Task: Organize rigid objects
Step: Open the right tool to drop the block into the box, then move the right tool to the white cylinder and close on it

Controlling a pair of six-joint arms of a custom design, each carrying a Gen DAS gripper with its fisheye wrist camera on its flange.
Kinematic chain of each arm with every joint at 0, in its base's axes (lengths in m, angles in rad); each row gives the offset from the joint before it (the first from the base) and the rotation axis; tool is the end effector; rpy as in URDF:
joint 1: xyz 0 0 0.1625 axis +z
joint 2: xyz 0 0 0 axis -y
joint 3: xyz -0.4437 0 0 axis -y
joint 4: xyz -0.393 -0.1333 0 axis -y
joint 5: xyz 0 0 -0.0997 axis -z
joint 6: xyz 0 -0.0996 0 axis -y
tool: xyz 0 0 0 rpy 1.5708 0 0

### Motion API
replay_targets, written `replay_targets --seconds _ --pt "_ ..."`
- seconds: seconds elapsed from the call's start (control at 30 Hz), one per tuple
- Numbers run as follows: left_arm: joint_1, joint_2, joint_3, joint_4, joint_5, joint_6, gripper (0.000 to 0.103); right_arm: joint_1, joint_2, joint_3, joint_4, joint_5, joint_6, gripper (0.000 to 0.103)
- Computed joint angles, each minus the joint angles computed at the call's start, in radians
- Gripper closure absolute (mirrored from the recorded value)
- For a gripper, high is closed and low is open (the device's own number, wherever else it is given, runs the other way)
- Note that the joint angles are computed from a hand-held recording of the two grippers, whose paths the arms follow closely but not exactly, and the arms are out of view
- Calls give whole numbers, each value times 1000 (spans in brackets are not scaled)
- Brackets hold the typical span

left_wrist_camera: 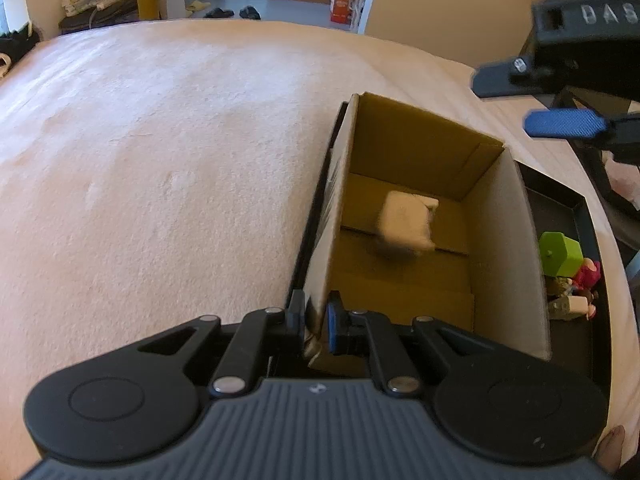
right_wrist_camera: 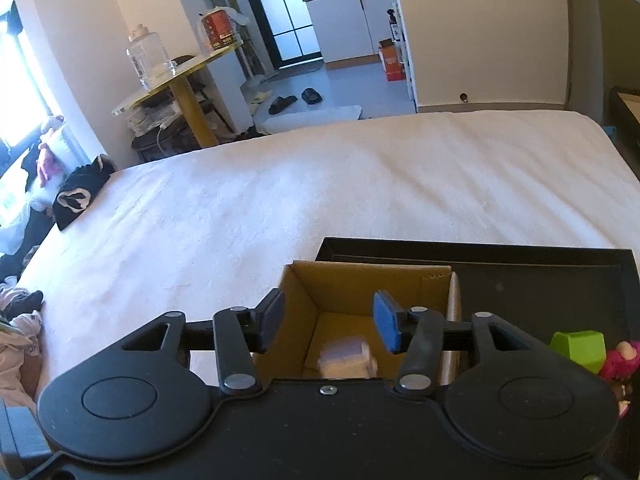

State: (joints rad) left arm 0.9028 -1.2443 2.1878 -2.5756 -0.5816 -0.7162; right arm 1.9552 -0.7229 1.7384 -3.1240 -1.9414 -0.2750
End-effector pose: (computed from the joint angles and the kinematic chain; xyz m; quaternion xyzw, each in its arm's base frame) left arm -0.1248 -0.5077 0.2161 -0.0357 0.8791 -0.3235 0.3481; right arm 0.3425 -0.5875 0.0934 0.2605 -0.9124 0.2704 0.1631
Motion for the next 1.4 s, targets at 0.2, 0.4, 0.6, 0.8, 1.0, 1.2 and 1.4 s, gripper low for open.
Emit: replay_targets --seconds 0.2,0.4,0.6,0.8,1.0,1.2,1.4 --pt "-3 0 -7 39 6 -36 93 -16 -41 33 25 -27 -13 51" --pt "-8 2 -12 61 9 -50 93 -36 -83 74 30 -30 -29 51" --pt "-16 -2 -11 76 15 -54 93 -63 -120 105 36 -35 -66 50" --pt "-32 3 -7 85 41 -62 92 -97 -157 141 30 -39 -110 50" --pt "-26 -9 -22 149 16 -121 78 -138 -182 171 21 -24 -125 50" --pt "-52 -10 -19 193 54 -166 45 -191 -207 193 40 -3 -107 48" --pt "-57 -9 -31 253 70 -213 37 -231 -216 202 69 11 -79 39"
